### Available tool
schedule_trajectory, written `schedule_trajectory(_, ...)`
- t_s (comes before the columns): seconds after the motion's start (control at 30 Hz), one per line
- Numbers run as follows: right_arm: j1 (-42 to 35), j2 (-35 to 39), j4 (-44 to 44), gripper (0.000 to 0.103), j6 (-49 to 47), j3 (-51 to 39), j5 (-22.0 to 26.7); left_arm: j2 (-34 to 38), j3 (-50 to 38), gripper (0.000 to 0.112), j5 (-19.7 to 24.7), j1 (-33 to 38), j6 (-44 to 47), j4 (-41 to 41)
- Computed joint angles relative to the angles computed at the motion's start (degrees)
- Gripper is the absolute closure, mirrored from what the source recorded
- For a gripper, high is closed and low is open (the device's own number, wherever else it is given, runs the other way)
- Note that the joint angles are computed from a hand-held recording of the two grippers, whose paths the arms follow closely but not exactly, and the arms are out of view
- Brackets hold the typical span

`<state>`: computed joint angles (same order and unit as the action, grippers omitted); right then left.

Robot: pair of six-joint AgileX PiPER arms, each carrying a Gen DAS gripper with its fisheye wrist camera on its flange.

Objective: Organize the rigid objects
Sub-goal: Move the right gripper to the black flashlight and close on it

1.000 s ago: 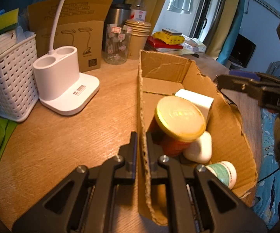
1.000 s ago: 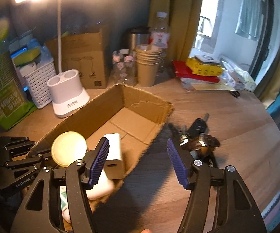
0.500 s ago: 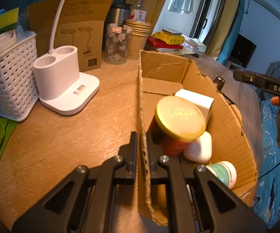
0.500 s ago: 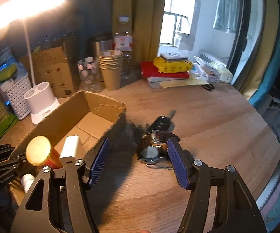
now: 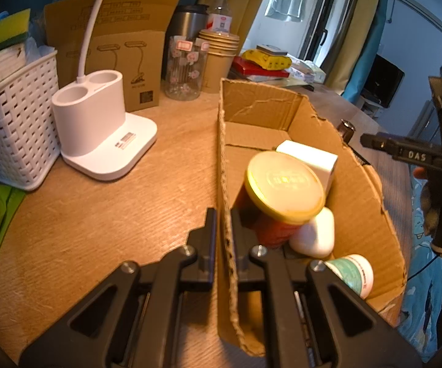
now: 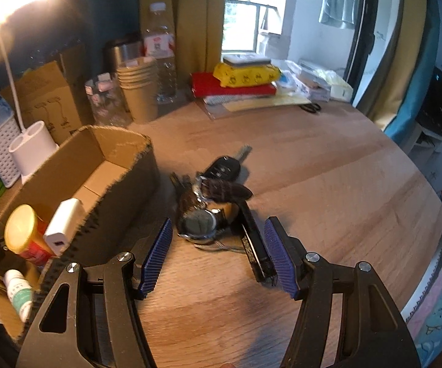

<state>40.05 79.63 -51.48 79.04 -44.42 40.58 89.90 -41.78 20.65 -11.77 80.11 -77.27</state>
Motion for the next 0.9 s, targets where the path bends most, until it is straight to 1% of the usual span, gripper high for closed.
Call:
schedule_trajectory(0.3, -4.41, 1.99, -0.49, 0.037, 0.85, 2.84, -3.58, 0.24, -0.06, 0.104, 0.06, 0.10, 0.41, -0.36)
schedule_trajectory(0.67, -8.60, 3.56, -0.49, 0.038, -0.97, 4.45, -7.54, 0.50, -0.16, 0.104, 0.12, 0.12, 0.60, -0.59)
schedule_trajectory(0.77, -8.87, 4.00, -0.58, 0.042, -1.40, 4.58, -8.20, 0.51, -0.18, 0.104, 0.14, 0.12, 0.54, -0.53)
schedule_trajectory(0.83, -8.87, 4.46, -0.62, 0.050, -1.38, 4.60, -8.37, 0.43, -0.10, 0.104, 0.15, 0.08, 0.46, -0.52)
schedule_trajectory(0.87, -8.93, 4.63, -0.69, 0.052, -1.29, 4.65, -8.46, 0.51, -0.19, 0.104, 0.16, 0.13, 0.51, -0.50)
schedule_trajectory(0.9, -9.10, 4.82, -0.61, 0.056, -1.39, 4.73, -8.77, 0.51, -0.19, 0.104, 0.16, 0.13, 0.51, -0.50)
